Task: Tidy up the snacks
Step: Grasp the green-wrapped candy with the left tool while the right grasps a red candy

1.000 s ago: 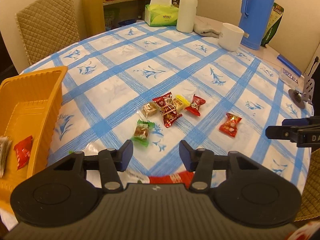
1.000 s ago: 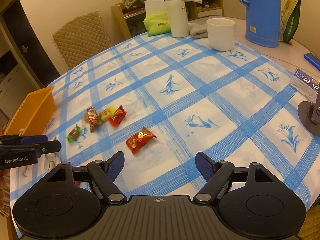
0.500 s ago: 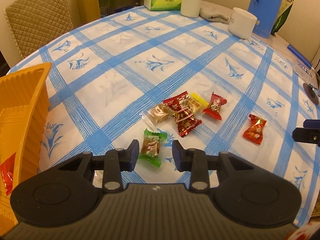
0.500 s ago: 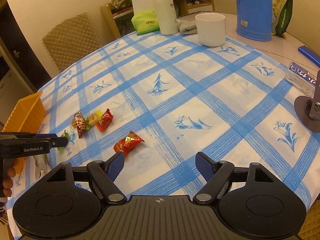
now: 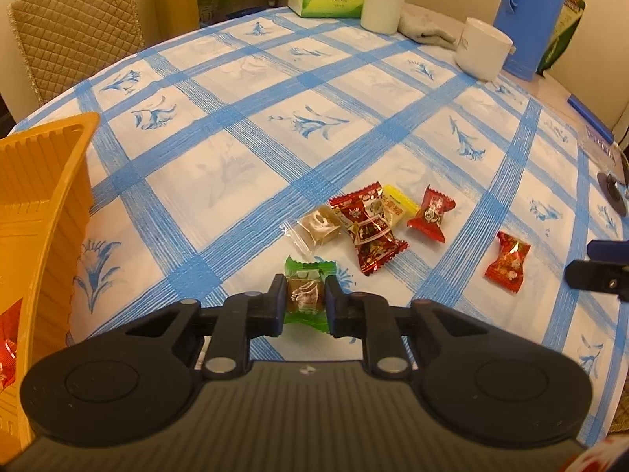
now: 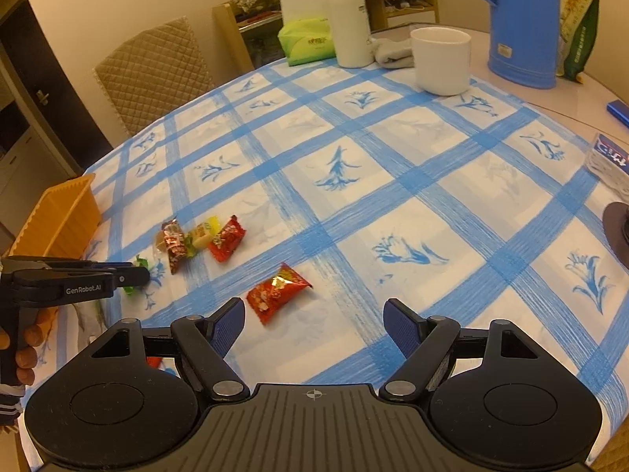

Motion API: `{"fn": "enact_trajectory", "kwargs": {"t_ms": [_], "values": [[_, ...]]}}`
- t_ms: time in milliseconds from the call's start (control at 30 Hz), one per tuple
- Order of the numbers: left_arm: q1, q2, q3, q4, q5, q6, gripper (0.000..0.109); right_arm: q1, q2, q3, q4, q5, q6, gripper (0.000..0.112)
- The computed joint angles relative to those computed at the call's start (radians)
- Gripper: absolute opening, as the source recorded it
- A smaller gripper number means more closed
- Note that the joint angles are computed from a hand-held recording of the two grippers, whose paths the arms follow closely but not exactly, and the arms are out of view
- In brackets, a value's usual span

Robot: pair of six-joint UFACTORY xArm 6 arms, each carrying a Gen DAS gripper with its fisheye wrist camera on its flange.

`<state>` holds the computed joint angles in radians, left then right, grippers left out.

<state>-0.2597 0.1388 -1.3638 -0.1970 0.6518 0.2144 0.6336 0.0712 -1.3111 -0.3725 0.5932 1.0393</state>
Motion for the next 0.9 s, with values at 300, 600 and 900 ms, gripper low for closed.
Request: {"fn": "enact_trajectory", "kwargs": {"t_ms": [300, 600, 900], "values": [[0.020, -0.068, 0.036, -0.014, -0.018, -0.051, 0.018, 0.008, 0.081, -0.076, 0.083, -0.024, -0.091, 0.060], [0.034, -0.127, 0.086, -0.014, -0.023, -0.083, 0.018, 0.006, 0.172, -0.174, 0.139, 0.008, -0.138, 0.050], [0.041, -0.164, 0.119, -0.005, -0.027, -0.106, 0.018, 0.012, 0.244, -0.275, 0.055, 0.095, -0.141, 0.033]]}}
